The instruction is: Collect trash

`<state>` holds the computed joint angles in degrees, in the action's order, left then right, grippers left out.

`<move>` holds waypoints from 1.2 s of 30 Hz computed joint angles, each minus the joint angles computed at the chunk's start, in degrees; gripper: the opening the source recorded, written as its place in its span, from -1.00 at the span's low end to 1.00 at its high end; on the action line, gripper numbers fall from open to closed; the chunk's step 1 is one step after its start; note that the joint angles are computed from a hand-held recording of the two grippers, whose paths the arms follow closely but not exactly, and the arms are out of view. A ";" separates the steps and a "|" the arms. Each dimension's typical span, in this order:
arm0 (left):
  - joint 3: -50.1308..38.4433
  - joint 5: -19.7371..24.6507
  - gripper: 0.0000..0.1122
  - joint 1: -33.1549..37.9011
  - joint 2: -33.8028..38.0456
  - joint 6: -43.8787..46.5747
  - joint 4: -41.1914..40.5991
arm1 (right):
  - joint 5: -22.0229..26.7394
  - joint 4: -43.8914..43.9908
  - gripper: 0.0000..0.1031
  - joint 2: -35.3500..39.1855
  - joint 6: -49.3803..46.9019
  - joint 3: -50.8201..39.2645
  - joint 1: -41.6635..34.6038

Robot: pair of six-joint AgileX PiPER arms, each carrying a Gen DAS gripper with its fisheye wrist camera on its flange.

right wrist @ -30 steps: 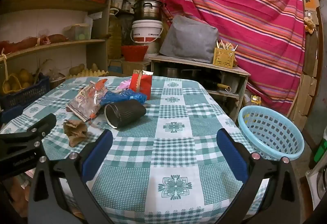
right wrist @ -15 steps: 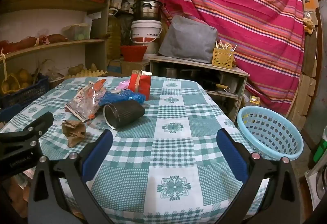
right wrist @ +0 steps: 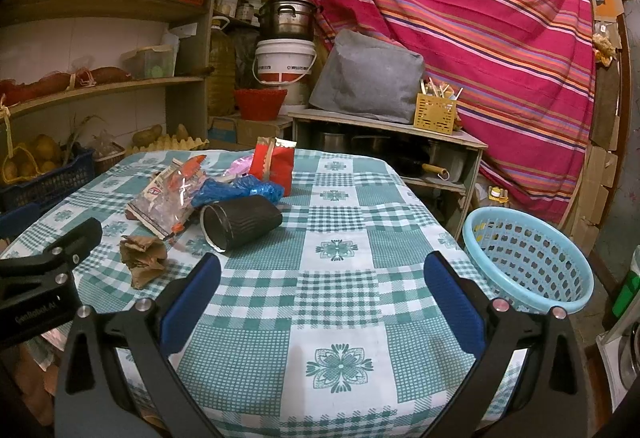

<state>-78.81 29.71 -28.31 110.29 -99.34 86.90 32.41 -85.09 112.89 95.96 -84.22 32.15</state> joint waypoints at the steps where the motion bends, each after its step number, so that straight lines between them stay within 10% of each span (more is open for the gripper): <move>1: 0.00 -0.02 0.75 0.03 -0.01 0.03 -0.01 | 0.08 0.12 0.92 0.05 -0.11 -0.09 0.05; 36: -0.12 -0.07 0.75 0.00 -0.25 0.26 -0.38 | 0.10 0.08 0.92 0.34 -0.09 -0.22 -0.05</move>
